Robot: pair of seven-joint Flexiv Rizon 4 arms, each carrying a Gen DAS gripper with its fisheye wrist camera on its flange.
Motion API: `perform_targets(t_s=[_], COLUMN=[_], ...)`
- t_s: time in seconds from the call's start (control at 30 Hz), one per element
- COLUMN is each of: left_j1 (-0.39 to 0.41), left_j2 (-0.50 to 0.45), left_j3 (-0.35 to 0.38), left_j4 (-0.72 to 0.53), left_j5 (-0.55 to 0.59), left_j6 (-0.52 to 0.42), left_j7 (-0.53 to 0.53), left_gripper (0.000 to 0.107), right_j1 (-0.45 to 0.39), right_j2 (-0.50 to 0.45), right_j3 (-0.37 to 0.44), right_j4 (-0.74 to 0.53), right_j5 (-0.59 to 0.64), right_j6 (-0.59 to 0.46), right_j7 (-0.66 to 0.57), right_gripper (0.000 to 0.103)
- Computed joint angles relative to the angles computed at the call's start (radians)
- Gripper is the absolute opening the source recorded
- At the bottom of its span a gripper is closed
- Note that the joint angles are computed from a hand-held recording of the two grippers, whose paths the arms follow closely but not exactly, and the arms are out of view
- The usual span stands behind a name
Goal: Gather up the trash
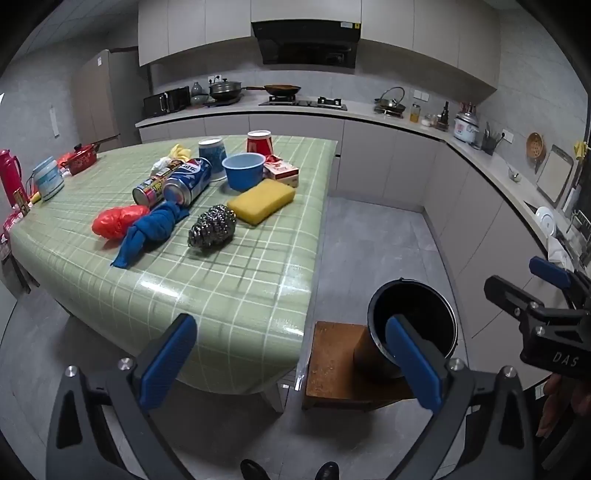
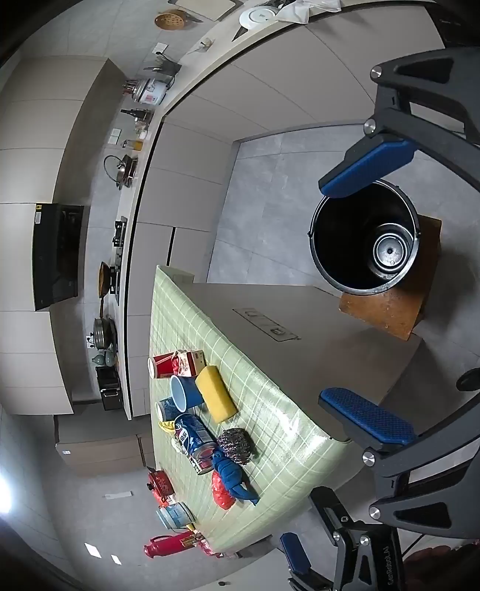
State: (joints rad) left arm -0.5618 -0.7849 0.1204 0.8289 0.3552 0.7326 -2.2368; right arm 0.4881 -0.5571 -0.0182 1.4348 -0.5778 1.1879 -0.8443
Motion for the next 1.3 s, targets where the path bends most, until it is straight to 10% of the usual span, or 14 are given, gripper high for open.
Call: perform_targets(t_s=[1.3], left_j1=[0.004], left_j2=[0.03], left_j3=[0.004], left_j4=[0.036], left_j5=[0.018], left_j6=[0.038], left_j7=[-0.031], left_gripper=[0.103], right_j1=[0.009], right_j2=[0.01], right_j3=[0.001], right_j4=[-0.003], right_j5=[-0.014], right_j6=[0.002], right_j7=[0.011], right_gripper=[0.103])
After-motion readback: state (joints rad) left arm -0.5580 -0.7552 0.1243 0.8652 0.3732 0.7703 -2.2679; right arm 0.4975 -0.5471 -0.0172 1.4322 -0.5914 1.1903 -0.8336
